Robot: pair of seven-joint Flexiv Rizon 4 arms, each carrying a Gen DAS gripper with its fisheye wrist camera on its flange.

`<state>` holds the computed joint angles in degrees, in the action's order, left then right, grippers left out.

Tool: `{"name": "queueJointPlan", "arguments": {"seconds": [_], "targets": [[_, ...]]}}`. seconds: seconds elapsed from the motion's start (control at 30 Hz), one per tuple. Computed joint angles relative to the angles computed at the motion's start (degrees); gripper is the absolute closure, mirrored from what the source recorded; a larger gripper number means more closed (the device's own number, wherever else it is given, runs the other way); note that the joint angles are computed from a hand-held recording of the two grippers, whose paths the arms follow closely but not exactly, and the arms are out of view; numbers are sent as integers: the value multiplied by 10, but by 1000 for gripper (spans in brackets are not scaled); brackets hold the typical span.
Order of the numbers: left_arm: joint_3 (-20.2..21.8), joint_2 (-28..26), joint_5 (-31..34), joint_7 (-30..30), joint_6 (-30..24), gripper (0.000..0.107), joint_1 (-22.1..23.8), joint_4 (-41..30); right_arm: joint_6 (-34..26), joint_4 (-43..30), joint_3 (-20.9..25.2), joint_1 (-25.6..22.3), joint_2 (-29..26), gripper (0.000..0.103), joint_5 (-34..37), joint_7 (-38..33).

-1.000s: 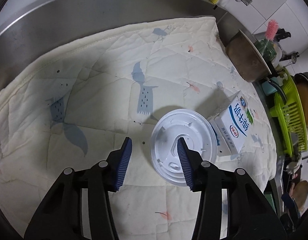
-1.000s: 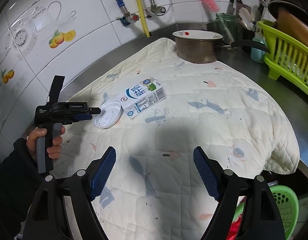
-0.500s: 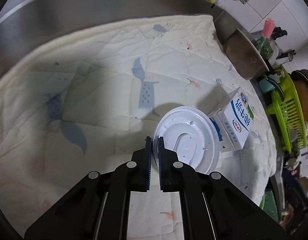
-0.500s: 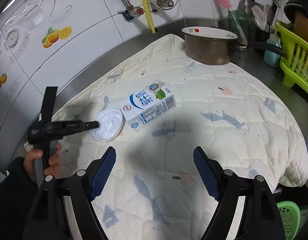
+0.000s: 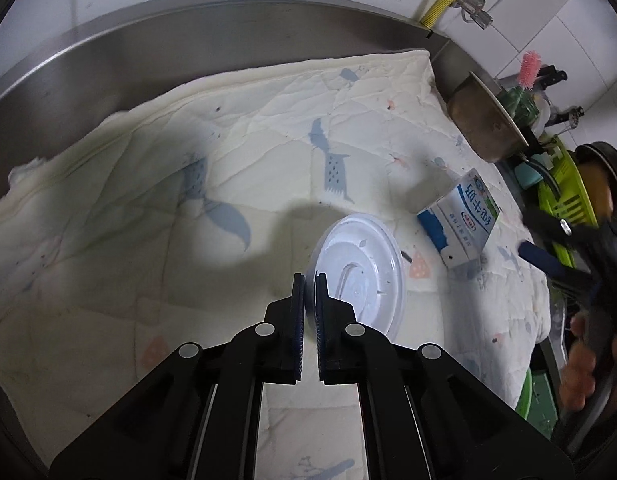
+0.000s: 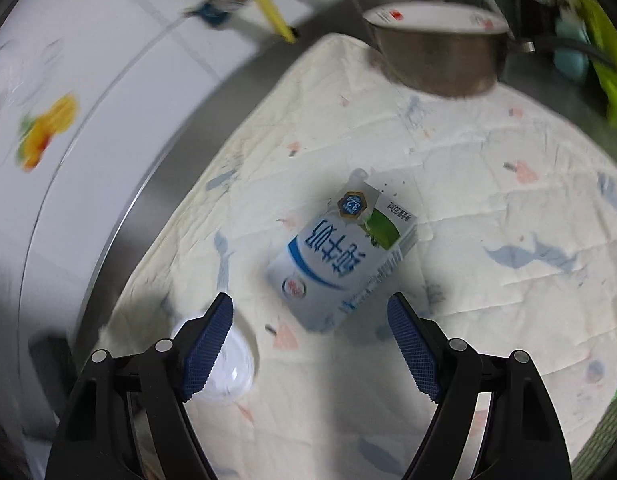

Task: Collect trash
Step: 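Grasp the white milk carton with the right gripper and lift it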

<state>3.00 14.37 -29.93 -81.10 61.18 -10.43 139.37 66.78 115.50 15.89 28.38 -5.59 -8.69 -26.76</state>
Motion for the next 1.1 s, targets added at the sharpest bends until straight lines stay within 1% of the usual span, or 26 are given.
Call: {"name": "queueJointPlan", "arguments": {"seconds": [0.03, 0.17, 0.2, 0.27, 0.33, 0.47, 0.6, 0.63, 0.67, 0.73, 0.77, 0.83, 0.9, 0.93, 0.97, 1.03, 1.1], "targets": [[2, 3, -1, 2, 0, 103, 0, 2, -4, -14, -2, 0, -13, 26, 15, 12], [8, 14, -20, 15, 6, 103, -7, 14, -30, -44, -10, 0, -42, 28, 36, 66], [9, 14, -24, 19, 8, 103, -9, 16, -46, -54, -11, 1, -48, 28, 37, 77], [11, 18, -30, 25, 9, 103, -11, 20, -68, -68, -16, 5, -60, 28, 30, 99], [11, 21, -36, 28, 9, 103, -13, 23, -103, -86, -21, 12, -72, 28, 11, 114], [12, 24, -41, 33, 10, 103, -14, 27, -112, -95, -25, 12, -86, 28, 10, 149], [13, 30, -45, 34, 10, 103, -15, 31, -95, -91, -24, 4, -89, 31, 23, 161], [13, 33, -46, 33, 10, 103, -15, 32, -91, -89, -21, 1, -87, 35, 27, 153], [13, 36, -47, 34, 11, 103, -17, 33, -94, -89, -20, 0, -85, 47, 25, 146], [13, 41, -47, 33, 11, 103, -18, 35, -83, -74, -20, -2, -70, 58, 14, 135], [14, 43, -50, 35, 12, 103, -20, 35, -78, -71, -17, -5, -68, 61, 21, 125], [12, 45, -49, 31, 14, 103, -21, 36, -67, -65, -10, -13, -62, 63, 48, 110], [13, 45, -52, 29, 16, 103, -23, 37, -40, -60, -3, -21, -60, 61, 80, 92], [13, 44, -51, 28, 17, 103, -23, 37, -33, -60, -1, -23, -61, 51, 92, 85], [14, 44, -54, 29, 16, 103, -25, 38, -14, -55, 1, -25, -61, 39, 107, 83], [14, 44, -55, 31, 13, 103, -26, 37, 6, -53, -3, -21, -65, 38, 112, 97], [14, 45, -57, 36, 13, 103, -27, 37, 10, -57, -7, -18, -72, 37, 109, 109]]}}
